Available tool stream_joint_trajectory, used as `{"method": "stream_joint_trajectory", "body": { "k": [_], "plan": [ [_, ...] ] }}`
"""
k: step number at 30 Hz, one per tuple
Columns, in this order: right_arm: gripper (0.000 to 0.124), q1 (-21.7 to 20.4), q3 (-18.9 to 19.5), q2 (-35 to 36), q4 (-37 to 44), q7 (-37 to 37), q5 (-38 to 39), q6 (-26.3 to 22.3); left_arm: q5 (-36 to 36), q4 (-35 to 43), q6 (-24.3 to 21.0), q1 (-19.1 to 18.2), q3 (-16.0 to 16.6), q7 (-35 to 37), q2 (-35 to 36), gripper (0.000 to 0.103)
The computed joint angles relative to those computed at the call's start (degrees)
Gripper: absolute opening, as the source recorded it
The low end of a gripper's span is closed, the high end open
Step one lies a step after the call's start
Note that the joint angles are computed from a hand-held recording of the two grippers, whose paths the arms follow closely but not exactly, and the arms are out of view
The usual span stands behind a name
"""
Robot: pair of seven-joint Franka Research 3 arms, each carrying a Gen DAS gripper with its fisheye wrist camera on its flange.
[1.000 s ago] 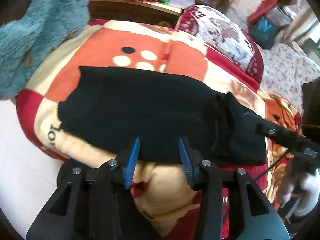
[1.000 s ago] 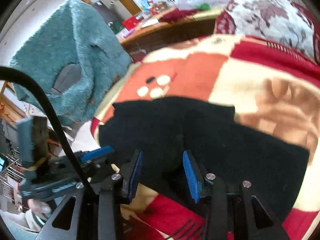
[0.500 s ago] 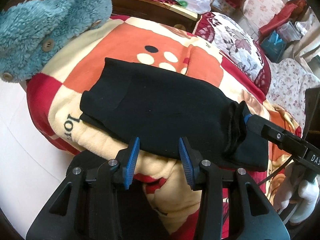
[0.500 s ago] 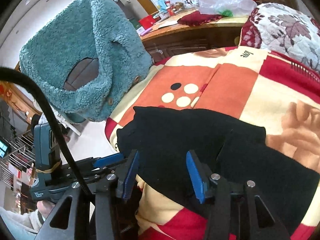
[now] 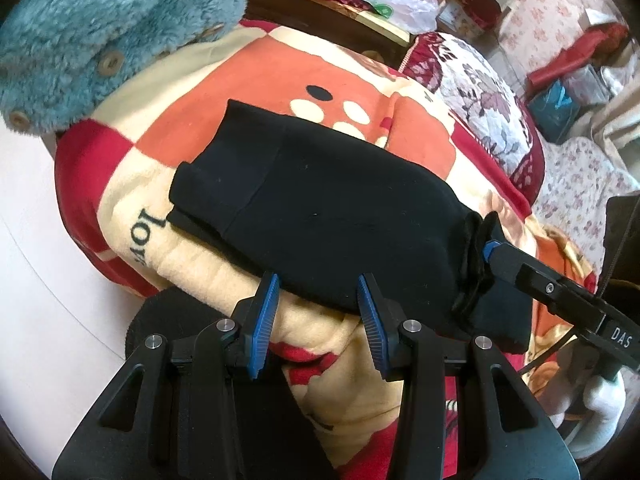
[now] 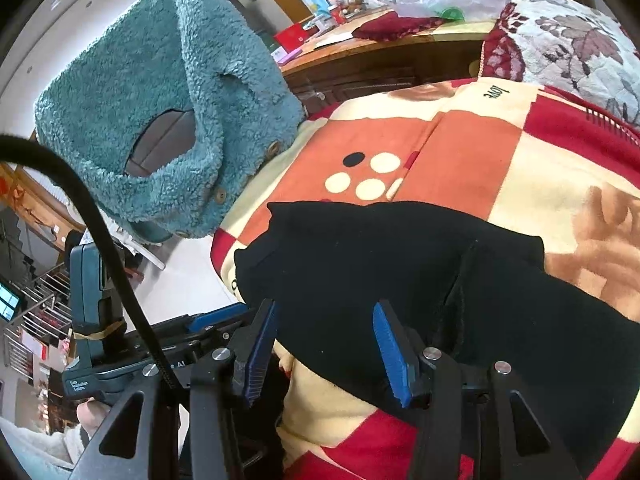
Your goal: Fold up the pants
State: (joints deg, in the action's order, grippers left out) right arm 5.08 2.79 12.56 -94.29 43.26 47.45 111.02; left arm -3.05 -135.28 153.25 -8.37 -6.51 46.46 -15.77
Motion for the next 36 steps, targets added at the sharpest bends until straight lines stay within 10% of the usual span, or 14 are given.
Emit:
{"method": "stream_joint_trajectory", "body": {
  "k": [6, 20, 36],
  "plan": [
    [0.048, 0.7, 0.6, 1.4, 1.6, 0.1, -0.9, 0.1, -10.2, -4.1, 4.9, -2.6, 3.5, 3.2, -1.4, 0.062],
    [0.050, 4.1, 3.0, 9.1, 12.0, 0.2, -7.5, -0.9, -21.2, -6.7, 10.5, -4.5, 6.4, 8.7, -0.9, 0.063],
    [0.050, 12.1, 5.7, 29.5, 44.3, 1.2, -21.9, -11.3, -47.6, -5.3, 18.4, -12.5, 12.2, 30.4, 1.8, 0.064]
  ]
}}
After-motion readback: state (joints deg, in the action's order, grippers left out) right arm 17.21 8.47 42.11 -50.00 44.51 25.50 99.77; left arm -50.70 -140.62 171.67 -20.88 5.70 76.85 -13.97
